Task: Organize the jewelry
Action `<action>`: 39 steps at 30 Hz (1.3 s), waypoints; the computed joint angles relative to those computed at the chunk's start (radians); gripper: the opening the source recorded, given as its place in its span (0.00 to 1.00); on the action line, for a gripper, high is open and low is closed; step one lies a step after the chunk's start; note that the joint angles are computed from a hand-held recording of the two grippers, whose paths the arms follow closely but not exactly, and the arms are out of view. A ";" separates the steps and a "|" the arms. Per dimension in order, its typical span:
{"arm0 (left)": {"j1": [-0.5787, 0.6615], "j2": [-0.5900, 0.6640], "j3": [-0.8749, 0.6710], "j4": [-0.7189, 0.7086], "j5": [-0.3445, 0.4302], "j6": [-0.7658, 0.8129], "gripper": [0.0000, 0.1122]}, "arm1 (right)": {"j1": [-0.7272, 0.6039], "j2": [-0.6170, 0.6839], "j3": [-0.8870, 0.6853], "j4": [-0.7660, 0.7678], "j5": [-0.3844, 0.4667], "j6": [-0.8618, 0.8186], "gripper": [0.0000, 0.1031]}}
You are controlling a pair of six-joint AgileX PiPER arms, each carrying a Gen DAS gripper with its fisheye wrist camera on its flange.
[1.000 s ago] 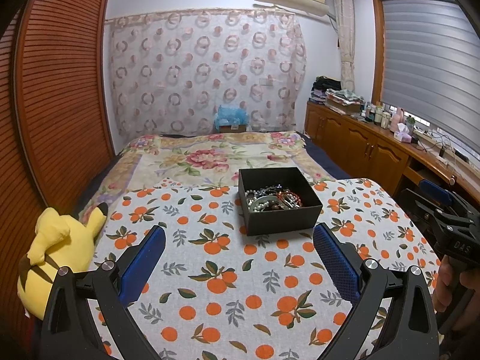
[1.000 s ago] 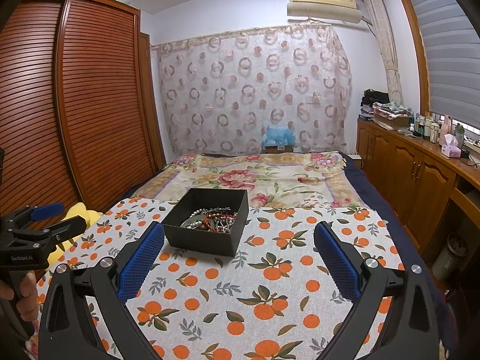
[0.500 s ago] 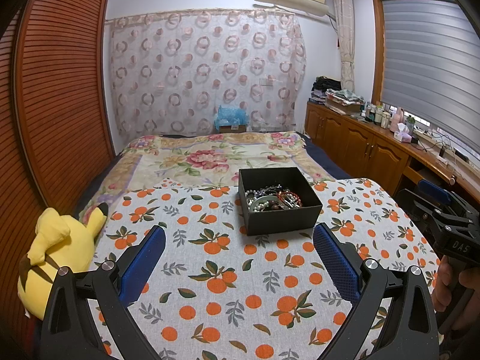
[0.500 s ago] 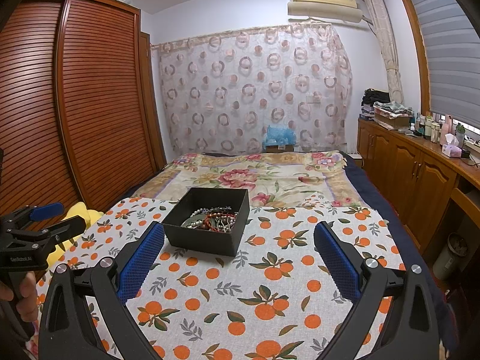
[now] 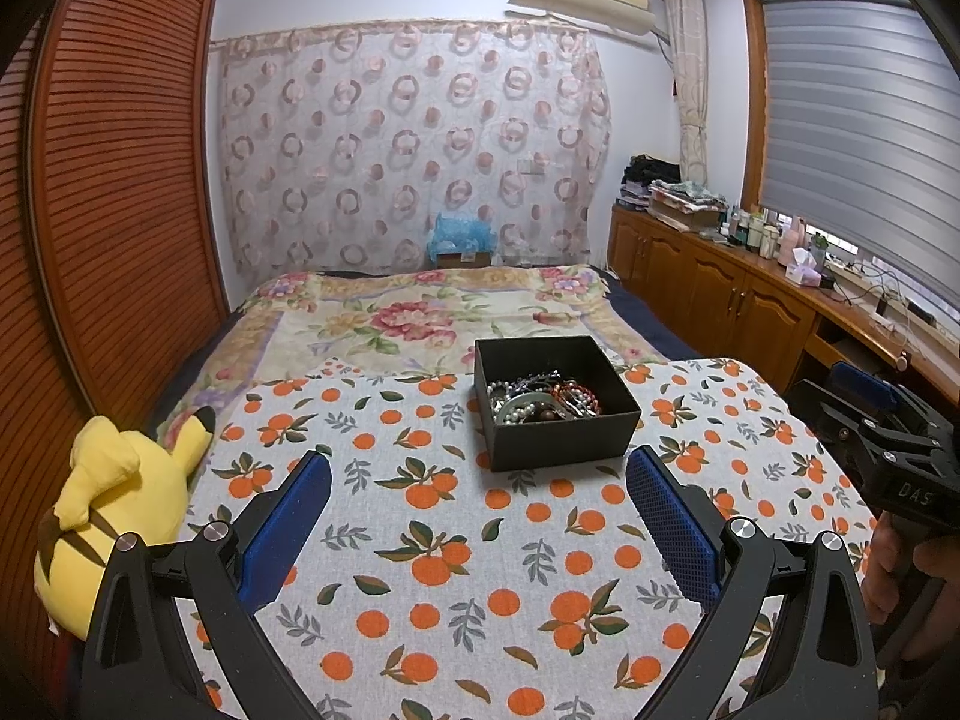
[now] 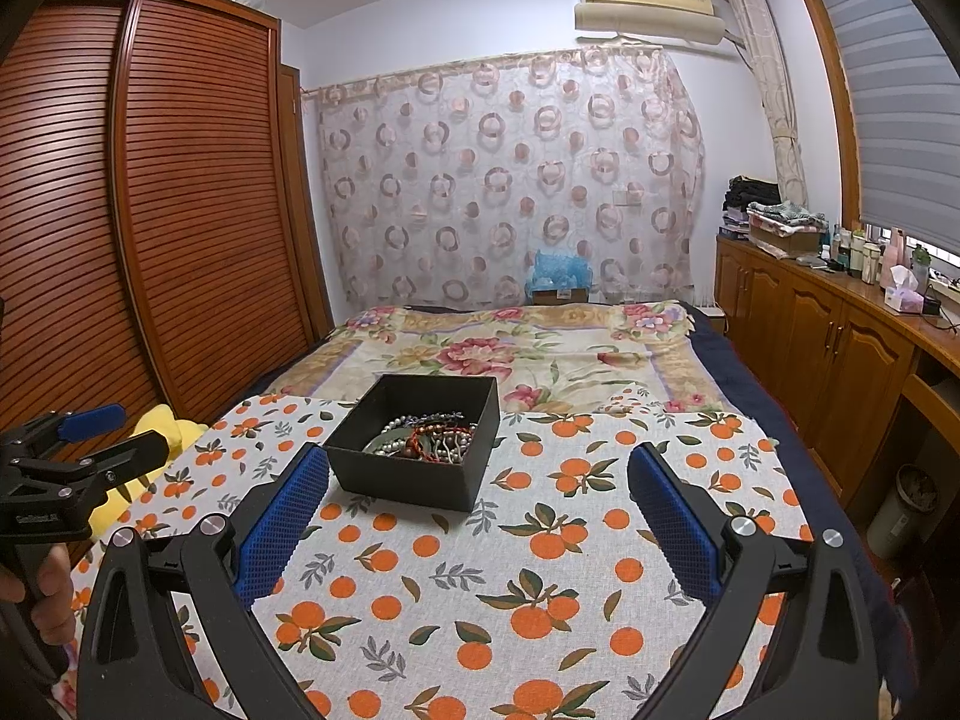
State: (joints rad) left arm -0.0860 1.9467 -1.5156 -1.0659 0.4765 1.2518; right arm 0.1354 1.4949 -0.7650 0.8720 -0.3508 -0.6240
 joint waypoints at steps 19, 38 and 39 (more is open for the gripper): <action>-0.003 0.001 0.001 -0.001 -0.003 0.001 0.85 | -0.006 -0.002 0.002 -0.015 0.005 0.013 0.97; -0.015 -0.008 0.017 -0.014 -0.012 0.012 0.85 | 0.004 0.005 0.010 -0.019 -0.012 0.026 0.97; -0.015 -0.007 0.017 -0.015 -0.011 0.011 0.85 | 0.004 0.005 0.010 -0.019 -0.013 0.025 0.97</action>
State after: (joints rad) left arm -0.1006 1.9394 -1.4988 -1.0807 0.4654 1.2630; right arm 0.1393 1.4995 -0.7551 0.8535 -0.3634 -0.5992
